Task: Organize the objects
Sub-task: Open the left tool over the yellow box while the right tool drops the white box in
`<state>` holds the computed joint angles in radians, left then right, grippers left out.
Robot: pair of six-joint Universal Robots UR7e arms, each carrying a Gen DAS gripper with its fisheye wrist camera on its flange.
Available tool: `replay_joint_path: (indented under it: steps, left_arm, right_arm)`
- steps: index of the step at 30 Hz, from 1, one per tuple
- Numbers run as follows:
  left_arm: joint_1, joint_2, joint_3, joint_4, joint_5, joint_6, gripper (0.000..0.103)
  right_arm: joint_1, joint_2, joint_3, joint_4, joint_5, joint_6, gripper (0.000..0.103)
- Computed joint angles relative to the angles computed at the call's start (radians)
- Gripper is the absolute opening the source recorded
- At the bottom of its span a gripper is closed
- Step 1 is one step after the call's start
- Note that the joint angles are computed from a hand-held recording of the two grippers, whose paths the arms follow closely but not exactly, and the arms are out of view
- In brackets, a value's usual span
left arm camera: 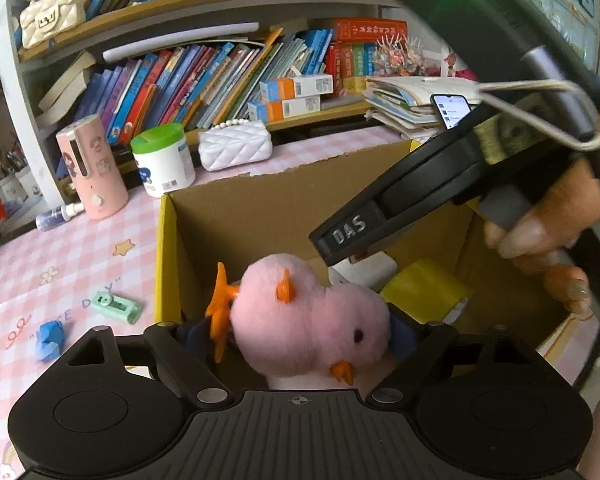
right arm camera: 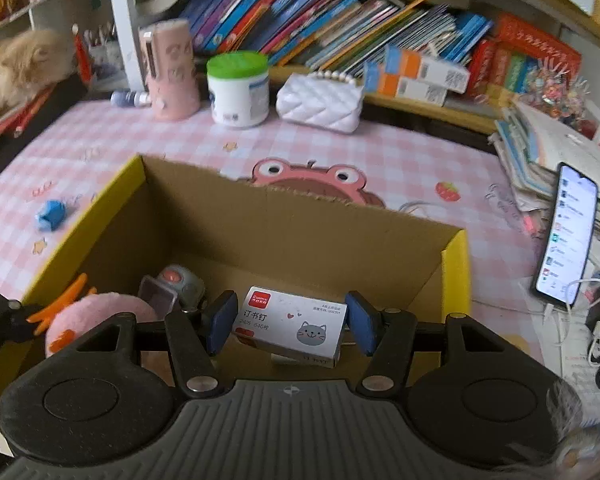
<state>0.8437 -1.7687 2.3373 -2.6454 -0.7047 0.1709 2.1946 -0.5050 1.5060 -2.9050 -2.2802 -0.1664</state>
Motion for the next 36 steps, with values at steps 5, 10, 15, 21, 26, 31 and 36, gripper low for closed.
replay_joint_path:
  steps: [5, 10, 15, 21, 26, 31, 36]
  left_arm:
    - [-0.014, -0.014, 0.017, -0.026, 0.025, 0.027, 0.094]
    - [-0.023, -0.028, 0.022, -0.038, 0.023, 0.034, 0.097]
    - [-0.044, -0.05, 0.038, -0.04, 0.038, 0.032, 0.097]
    - [-0.054, -0.082, 0.042, -0.015, 0.033, 0.014, 0.097]
    - [-0.08, -0.111, 0.052, -0.015, 0.049, 0.001, 0.099]
    - [-0.114, -0.169, 0.064, 0.015, 0.055, -0.026, 0.1]
    - [-0.153, -0.256, 0.074, 0.082, 0.068, -0.075, 0.1]
  right_arm:
    - [-0.012, 0.012, -0.029, 0.082, 0.005, 0.015, 0.057]
    - [-0.024, 0.018, -0.053, 0.18, 0.021, 0.058, 0.057]
    - [-0.035, 0.024, -0.075, 0.266, 0.03, 0.098, 0.057]
    - [-0.041, 0.02, -0.077, 0.296, 0.039, 0.125, 0.064]
    - [-0.033, 0.009, -0.066, 0.268, 0.036, 0.114, 0.074]
    - [-0.011, -0.028, -0.014, 0.187, 0.03, 0.119, 0.076]
    - [0.035, -0.071, 0.077, -0.018, -0.007, 0.103, 0.076]
